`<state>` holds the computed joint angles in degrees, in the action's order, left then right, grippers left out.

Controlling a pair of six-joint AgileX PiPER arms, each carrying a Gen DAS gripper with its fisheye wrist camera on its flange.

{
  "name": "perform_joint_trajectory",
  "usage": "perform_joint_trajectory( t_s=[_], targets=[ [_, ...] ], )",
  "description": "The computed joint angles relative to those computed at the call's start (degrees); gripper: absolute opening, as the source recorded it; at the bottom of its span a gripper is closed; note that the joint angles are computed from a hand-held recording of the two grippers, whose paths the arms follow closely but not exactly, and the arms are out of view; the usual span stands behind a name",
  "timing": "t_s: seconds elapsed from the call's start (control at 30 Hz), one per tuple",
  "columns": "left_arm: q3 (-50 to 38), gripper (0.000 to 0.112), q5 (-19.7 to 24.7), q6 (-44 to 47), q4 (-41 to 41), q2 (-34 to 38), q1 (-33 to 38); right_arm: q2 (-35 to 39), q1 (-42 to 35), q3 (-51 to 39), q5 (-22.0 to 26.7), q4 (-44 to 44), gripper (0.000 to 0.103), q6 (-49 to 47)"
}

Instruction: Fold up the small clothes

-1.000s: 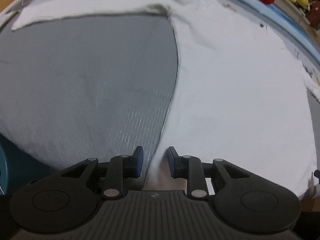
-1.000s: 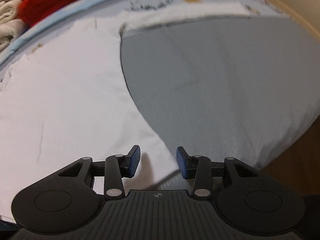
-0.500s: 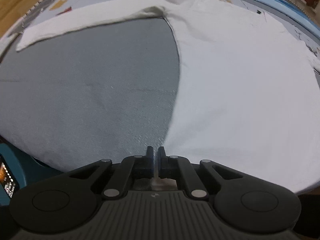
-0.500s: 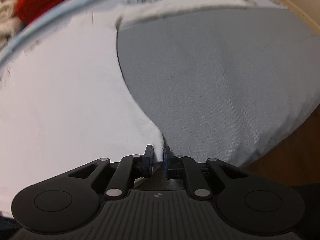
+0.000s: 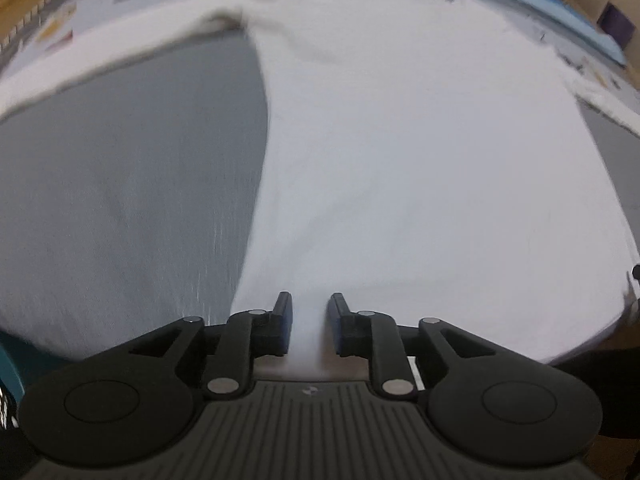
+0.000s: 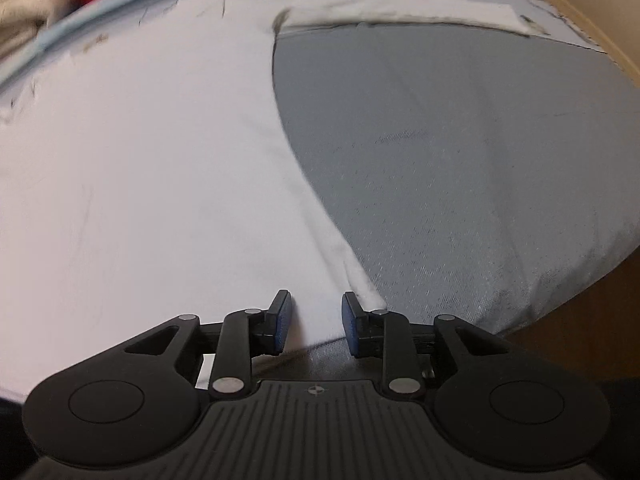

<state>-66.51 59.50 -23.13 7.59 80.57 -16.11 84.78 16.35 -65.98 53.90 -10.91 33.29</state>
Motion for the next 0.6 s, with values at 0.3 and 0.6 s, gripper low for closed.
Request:
perform_joint_trajectory(
  t_s=[0.3,0.6],
  targets=[
    [-0.5,0.042,-2.6,-0.3,1.3,1.4,-1.3,2.5,1.9,-2.6,0.4,-2.2,0.042,0.2],
    [0.8,0.059,-14.2,-9.5,12.4,-4.6,-5.2,-6.0,8.0,-0.6,-11.5,-17.2,0.042,18.3]
  ],
)
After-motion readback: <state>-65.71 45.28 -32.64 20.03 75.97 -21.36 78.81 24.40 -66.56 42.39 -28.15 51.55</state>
